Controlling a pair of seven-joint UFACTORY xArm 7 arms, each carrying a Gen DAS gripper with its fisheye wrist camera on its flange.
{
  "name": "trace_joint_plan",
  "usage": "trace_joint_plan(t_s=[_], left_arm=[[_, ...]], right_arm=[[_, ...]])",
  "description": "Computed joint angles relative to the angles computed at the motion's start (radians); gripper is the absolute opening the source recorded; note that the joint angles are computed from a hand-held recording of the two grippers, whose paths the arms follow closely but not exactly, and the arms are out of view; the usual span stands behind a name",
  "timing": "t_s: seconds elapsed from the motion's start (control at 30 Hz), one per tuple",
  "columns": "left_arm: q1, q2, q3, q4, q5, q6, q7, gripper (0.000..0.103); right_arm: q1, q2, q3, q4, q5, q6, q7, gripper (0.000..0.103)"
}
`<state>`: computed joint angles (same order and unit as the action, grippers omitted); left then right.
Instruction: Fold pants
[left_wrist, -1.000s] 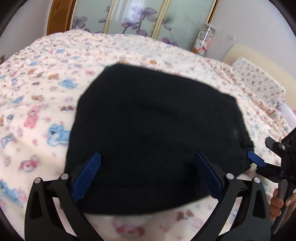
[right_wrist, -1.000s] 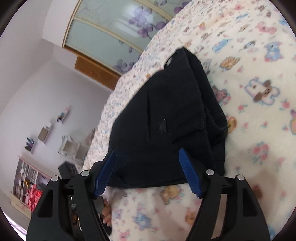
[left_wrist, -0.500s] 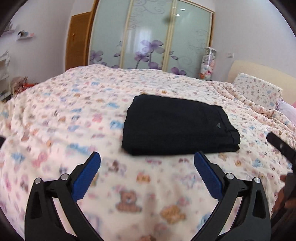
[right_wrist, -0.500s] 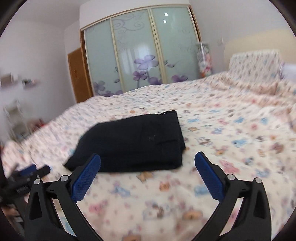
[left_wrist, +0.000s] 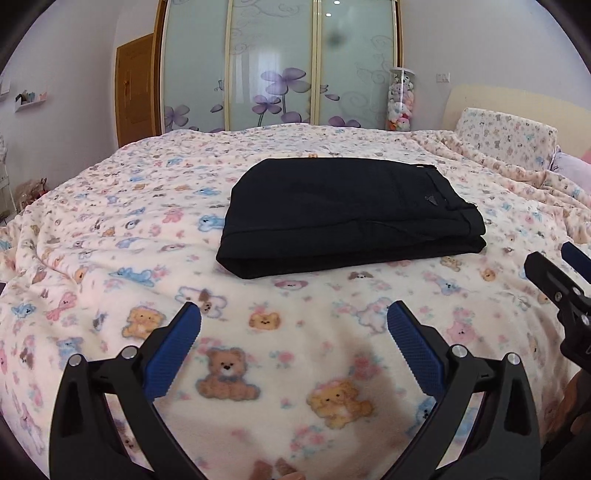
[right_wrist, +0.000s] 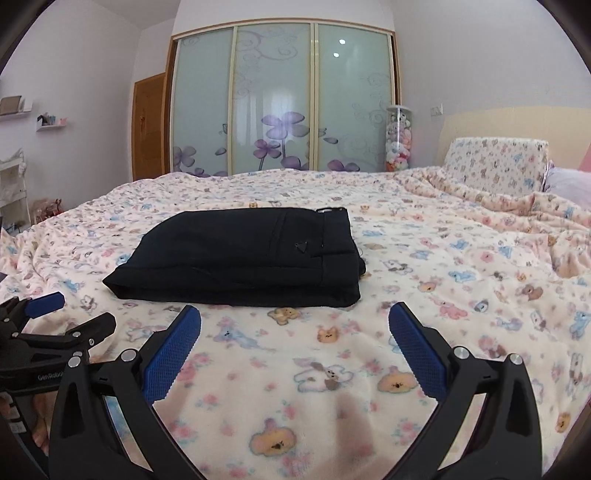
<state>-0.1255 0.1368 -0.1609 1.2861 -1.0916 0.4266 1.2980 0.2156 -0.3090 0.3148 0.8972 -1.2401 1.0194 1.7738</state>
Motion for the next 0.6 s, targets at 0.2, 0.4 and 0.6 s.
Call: trace_joint_plan(t_s=[0.2,0.4,0.6], left_arm=[[0.002,0.016,0.001,0.014,0.019,0.013,-0.034,0.101],[0.010,0.024,-0.006,0.021,0.039,0.017,-0.055,0.101],[0.002,0.014,-0.014,0.001,0.050,-0.015,-0.034,0.101]], right_arm=[[0.003,0.027,-0.001,0.016,0.008,0.016,-0.009,0.102],[0.024,0.061,-0.005,0.041,0.016,0.069,-0.026,0.102],[0.040,0.073,-0.018,0.048,0.025,0.085,-0.025,0.102]])
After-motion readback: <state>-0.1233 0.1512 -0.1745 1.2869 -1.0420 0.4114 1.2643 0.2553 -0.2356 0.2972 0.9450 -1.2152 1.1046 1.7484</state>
